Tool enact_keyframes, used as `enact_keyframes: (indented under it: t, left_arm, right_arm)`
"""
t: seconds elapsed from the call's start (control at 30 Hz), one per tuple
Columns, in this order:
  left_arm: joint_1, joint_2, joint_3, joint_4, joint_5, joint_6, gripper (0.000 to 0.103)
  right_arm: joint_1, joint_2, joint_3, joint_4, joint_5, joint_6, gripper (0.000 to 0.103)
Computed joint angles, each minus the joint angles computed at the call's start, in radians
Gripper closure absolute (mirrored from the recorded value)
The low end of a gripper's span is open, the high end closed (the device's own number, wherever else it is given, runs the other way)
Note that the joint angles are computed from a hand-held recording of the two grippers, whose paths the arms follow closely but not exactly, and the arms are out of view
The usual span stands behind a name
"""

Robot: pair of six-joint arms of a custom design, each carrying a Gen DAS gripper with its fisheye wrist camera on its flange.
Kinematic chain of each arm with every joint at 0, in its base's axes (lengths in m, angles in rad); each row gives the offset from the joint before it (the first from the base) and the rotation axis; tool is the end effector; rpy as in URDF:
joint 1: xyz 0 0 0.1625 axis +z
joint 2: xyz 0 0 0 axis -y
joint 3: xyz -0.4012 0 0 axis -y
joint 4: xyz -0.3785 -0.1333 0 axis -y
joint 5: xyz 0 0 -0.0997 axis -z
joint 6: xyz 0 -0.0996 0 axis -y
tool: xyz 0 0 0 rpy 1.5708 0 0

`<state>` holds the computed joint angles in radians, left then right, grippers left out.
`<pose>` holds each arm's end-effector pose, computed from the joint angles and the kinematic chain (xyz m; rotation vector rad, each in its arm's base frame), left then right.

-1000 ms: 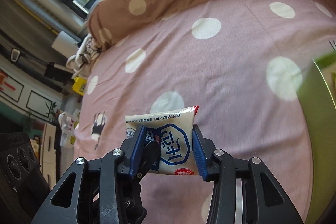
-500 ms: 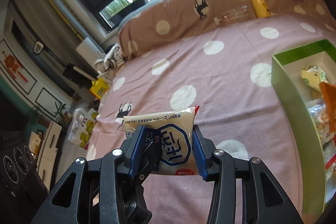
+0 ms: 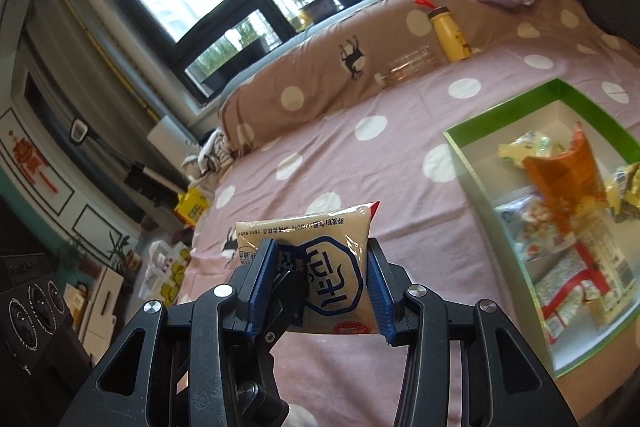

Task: Organize snacks
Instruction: 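Carry the white-blue packet with the right gripper over the green box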

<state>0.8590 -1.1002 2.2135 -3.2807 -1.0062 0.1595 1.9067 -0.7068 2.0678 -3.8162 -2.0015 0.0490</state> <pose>-0.1715 -0.4845 0.1669 0.8853 2.4505 -0.9730 0.2570 -0.4580 0.0726 0.1050 -2.6073 1.3148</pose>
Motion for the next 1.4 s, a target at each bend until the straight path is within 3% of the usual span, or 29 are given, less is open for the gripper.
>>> enact_keyframes:
  t: [0.17, 0.47, 0.73, 1.07, 1.4]
  left_arm:
    - [-0.024, 0.063, -0.031, -0.002, -0.041, 0.028, 0.079]
    - [-0.027, 0.167, -0.127, 0.091, -0.141, 0.044, 0.080]
    - [-0.014, 0.256, -0.208, 0.184, -0.211, 0.047, 0.079]
    - [0.012, 0.323, -0.280, 0.296, -0.273, 0.031, 0.078]
    - [0.028, 0.336, -0.301, 0.331, -0.293, -0.001, 0.073]
  right_arm:
    - [-0.018, -0.035, 0.046, -0.072, -0.052, 0.023, 0.056]
    - [-0.121, -0.112, 0.138, -0.148, -0.034, 0.101, 0.056]
    - [-0.192, -0.154, 0.181, -0.141, -0.052, 0.184, 0.056]
    - [-0.238, -0.182, 0.179, -0.040, -0.120, 0.267, 0.056]
    - [-0.247, -0.180, 0.171, -0.018, -0.141, 0.281, 0.056]
